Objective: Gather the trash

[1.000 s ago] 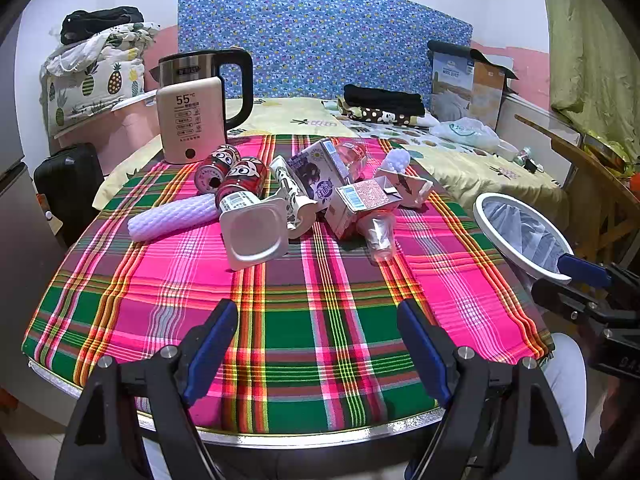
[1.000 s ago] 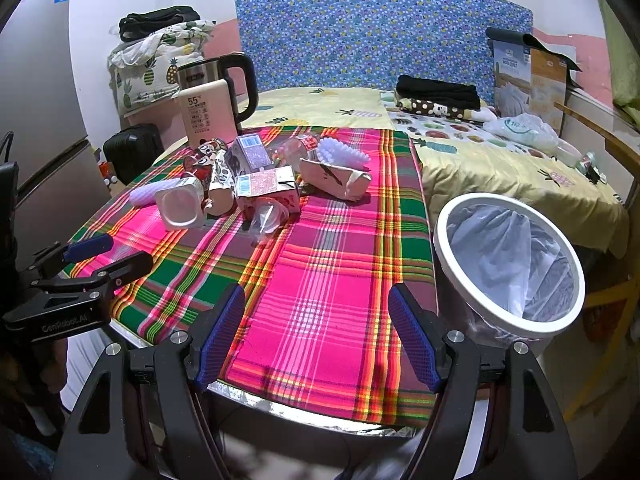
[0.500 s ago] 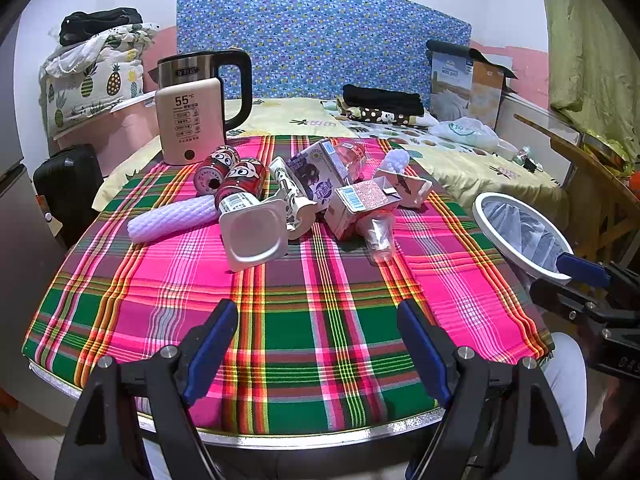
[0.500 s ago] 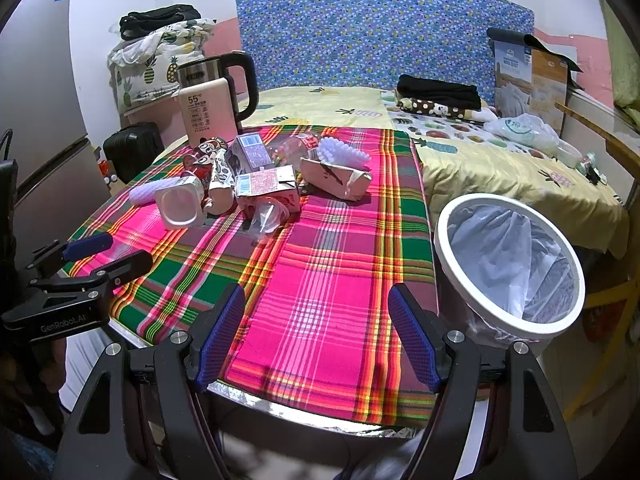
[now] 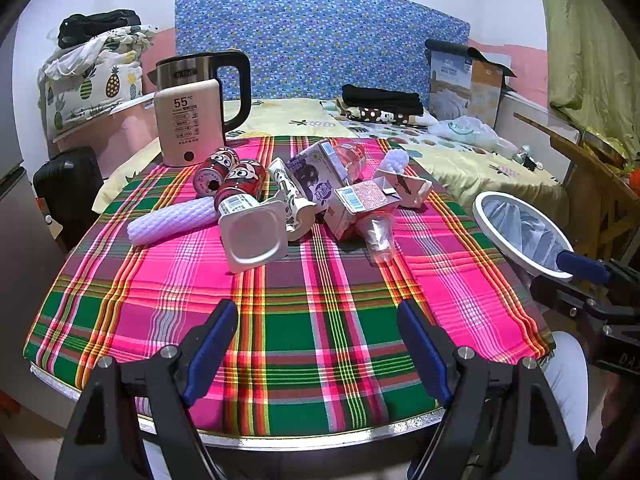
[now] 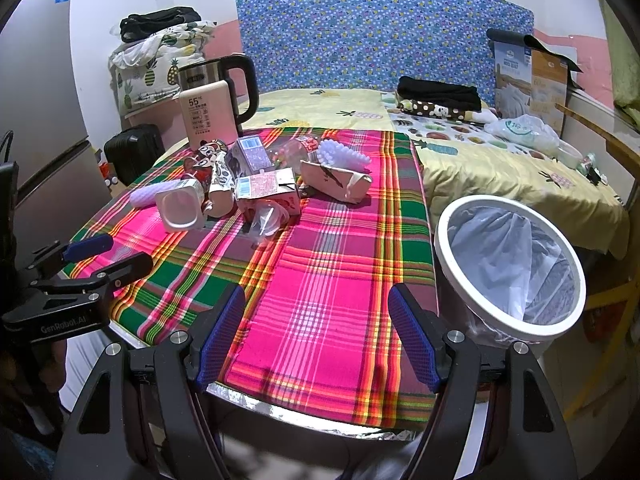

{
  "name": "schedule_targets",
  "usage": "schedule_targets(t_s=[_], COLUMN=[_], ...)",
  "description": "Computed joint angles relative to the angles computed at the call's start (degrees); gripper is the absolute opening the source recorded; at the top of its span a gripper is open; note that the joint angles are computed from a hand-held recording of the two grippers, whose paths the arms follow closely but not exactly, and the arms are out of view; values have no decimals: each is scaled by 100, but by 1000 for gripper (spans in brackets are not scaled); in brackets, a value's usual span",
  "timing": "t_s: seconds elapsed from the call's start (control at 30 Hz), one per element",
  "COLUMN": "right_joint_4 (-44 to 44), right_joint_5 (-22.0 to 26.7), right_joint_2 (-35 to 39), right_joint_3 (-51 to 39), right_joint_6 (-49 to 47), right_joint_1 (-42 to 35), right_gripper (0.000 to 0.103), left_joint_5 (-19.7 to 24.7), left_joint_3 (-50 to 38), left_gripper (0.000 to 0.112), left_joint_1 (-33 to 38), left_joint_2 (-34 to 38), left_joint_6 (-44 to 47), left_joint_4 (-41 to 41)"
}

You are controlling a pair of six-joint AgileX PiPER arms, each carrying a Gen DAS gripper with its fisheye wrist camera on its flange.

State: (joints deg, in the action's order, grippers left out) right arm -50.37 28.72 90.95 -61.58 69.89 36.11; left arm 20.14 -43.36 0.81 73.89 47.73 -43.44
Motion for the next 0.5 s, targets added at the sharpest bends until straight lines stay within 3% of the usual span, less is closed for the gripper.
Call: schedule_targets(t_s=[0.23, 0.5], right_joint_4=[13, 131], right_joint_5=[-64, -308], right_joint_2=[24, 175], right_joint_3=[5, -85], right_joint_6=[-44, -211], right_joint_1=[-38, -207], right_gripper=[75, 75], left_joint_5=[36, 197], left_joint_3=[-72, -333], left_gripper=[83, 83], left_joint_1=[-7, 242], left_joint_2=[69, 525], left_joint_6=[-53, 602], left_joint_4=[81, -489])
